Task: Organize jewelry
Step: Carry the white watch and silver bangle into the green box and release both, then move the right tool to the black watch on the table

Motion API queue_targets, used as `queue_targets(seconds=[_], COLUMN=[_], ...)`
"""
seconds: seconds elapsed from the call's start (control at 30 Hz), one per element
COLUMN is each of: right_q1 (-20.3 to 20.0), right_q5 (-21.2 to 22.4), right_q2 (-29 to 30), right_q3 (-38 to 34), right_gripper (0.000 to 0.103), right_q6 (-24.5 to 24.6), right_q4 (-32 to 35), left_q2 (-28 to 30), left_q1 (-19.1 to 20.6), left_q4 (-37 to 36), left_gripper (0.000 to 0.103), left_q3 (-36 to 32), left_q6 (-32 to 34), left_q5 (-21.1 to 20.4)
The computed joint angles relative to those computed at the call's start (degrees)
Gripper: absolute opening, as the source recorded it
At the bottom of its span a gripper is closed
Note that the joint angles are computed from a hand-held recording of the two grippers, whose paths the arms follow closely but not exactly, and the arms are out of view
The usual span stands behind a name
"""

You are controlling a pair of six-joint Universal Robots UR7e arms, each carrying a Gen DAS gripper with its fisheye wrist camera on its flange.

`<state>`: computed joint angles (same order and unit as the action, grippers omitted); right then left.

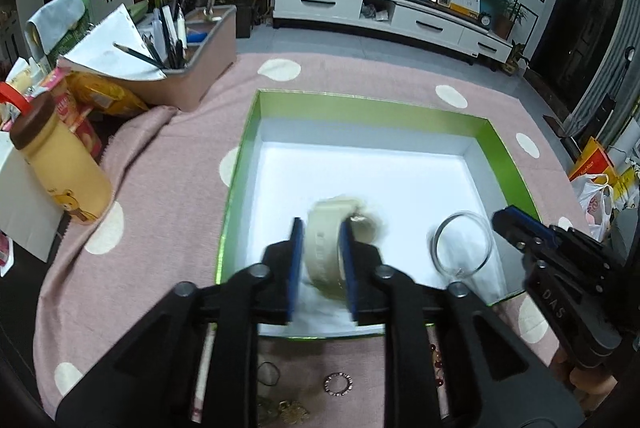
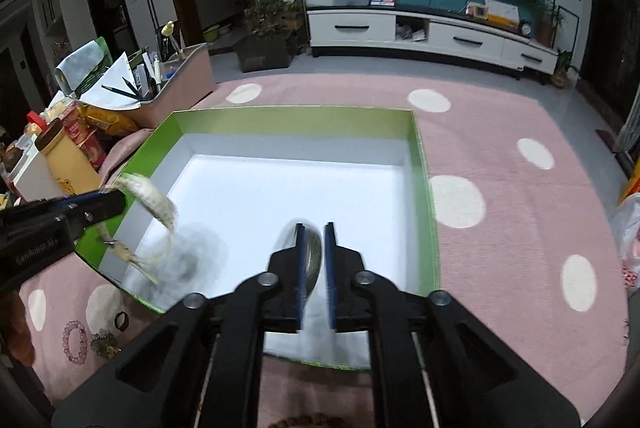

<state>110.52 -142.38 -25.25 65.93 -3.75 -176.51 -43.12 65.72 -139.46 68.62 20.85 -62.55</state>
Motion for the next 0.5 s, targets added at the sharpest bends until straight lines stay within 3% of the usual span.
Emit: queue_targets(seconds=[0.03, 0.07, 0.23, 0.5], right_q1=[0.02, 0.03, 0.53, 2.17], right_q5=[-0.11, 0.14, 1.01, -1.09], right_q2=[-0.16, -0.65, -5.47, -12.15], right_q3=[0.39, 1.28, 9.82, 23.92], right_gripper=[0.040, 0.042, 0.043, 0.043], right_q6=[0.18, 0.50, 2.66, 7.92], right_q4=[-0.99, -2.33, -9.98, -13.83], left_q2=[-0.03, -0.27, -2.38, -8.28], left_q1=[-0.16, -0.22, -0.29, 1.16], left_q4=[-0.67, -1.38, -3.14, -5.20], left_gripper=[0.031, 0.044, 0.062, 0.068], left_q3=[0.42, 0.94, 2.51, 6.57], left_q6=[0.49, 1.16, 2.01, 1.51], left_q5=[0.58, 0.84, 1.05, 3.30])
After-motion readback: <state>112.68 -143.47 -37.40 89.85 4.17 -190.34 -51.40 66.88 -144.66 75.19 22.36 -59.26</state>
